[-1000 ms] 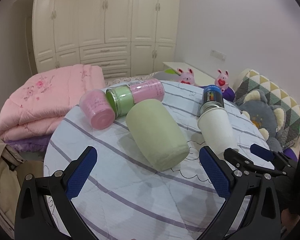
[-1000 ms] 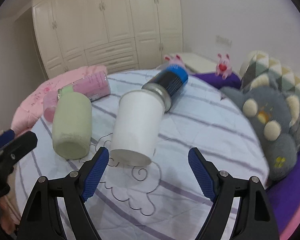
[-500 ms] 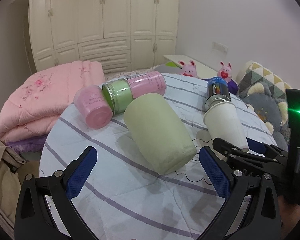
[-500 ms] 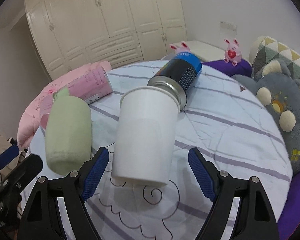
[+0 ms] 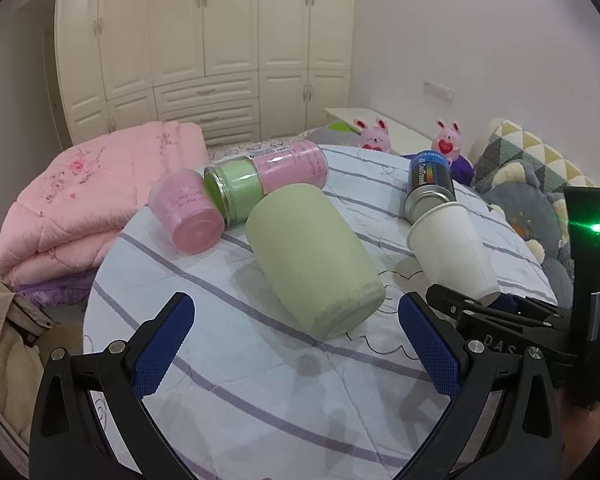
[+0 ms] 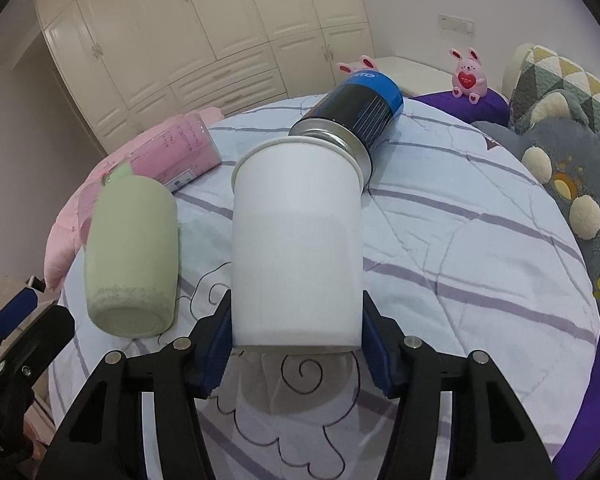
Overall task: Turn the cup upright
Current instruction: 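Lift the white paper cup with the right gripper and rotate it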
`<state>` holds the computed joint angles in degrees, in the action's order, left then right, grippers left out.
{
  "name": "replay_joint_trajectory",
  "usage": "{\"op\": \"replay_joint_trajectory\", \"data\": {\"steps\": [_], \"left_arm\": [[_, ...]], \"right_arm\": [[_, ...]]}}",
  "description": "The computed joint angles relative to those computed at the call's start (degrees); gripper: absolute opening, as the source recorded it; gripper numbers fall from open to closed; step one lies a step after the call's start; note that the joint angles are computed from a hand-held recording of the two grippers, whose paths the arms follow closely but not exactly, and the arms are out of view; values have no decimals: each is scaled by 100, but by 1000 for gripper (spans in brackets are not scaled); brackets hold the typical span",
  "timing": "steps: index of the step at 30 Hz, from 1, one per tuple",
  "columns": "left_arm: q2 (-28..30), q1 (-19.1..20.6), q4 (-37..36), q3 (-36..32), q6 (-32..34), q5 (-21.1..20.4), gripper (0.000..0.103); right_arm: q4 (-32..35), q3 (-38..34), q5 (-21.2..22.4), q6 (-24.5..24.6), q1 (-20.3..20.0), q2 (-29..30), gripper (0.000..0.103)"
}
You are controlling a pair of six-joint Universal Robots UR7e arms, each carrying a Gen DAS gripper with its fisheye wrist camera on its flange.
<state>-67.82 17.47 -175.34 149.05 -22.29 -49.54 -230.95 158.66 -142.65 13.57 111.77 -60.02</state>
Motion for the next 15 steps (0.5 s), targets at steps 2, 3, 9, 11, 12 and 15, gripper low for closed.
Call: {"op": "replay_joint_trajectory", "data": {"steps": [2,3,9,11,12,15], "left_arm": [[-119,-50,141,32,-101,12,103],[-173,-63,208,40,-154,8,103],[-497,-84,593,86,-551,-91,103],[-571,-82,671,97,-665,-171,103],[-624,-93,765,99,-753,-212,103],[-734,-172,1006,98,-972,-260,103]], "right_arm": [[41,53,-44,71,151,-19,58],[105,70,-91,121,254,-22,58],[388,208,53,433,639,19,58],[404,262,166,561,746,76,58],[422,270,151,599,818,118,58],[514,297,130,739,970,163,58]]}}
